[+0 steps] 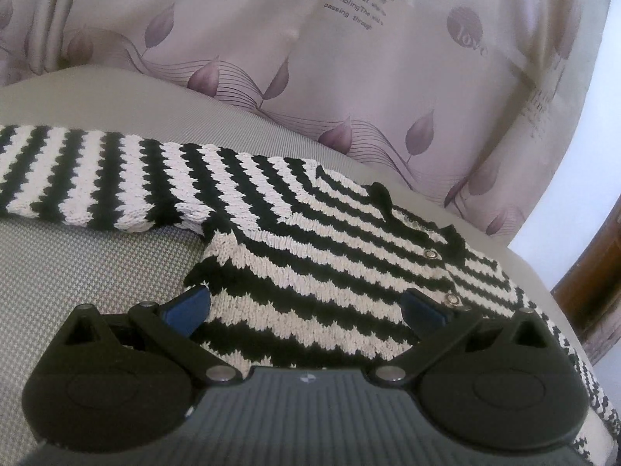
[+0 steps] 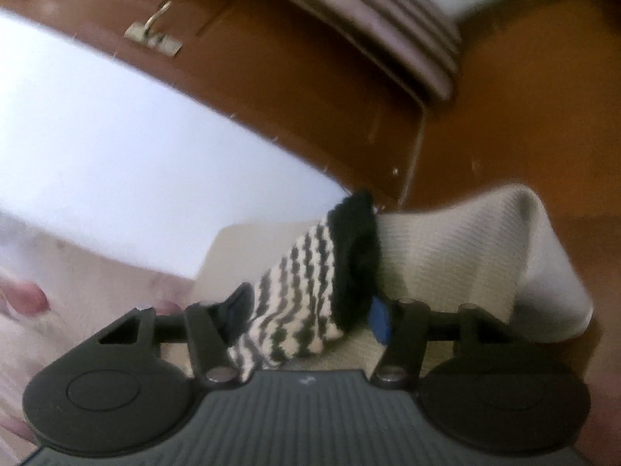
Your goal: Fold small clothes
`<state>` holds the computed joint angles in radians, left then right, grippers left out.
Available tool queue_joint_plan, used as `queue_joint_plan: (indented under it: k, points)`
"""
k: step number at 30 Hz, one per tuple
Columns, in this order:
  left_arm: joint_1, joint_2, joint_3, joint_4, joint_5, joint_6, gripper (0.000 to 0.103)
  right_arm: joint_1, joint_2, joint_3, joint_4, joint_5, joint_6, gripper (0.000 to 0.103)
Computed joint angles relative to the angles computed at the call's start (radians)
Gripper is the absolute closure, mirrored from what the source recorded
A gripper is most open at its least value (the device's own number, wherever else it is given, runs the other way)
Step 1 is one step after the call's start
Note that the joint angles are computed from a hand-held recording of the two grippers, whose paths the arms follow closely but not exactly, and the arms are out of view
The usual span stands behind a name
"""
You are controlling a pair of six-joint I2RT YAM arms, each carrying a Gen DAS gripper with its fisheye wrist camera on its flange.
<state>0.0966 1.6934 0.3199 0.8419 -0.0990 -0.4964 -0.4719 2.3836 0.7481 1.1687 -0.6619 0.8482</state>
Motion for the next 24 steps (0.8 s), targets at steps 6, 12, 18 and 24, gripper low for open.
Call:
queue_joint_plan:
  k: [6,12,18,24]
  points:
    - [0.011,0.014,-0.017,0.054,0.017,-0.036,0.000,0.073,-0.092,0.124,-0.279,0.156,0.020,0.093]
    - [0.060,0.061,-0.070,0.214,0.083,-0.106,0.000,0.239,-0.358,0.181,-0.379,0.190,0.066,0.093]
    - [0.074,0.092,-0.103,0.321,0.078,-0.149,0.000,0.500,-0.440,0.356,-0.449,0.277,0.137,0.093]
    - [0.105,0.120,-0.123,0.392,0.116,-0.185,0.000,0.781,-0.292,0.590,-0.450,0.314,0.200,0.093]
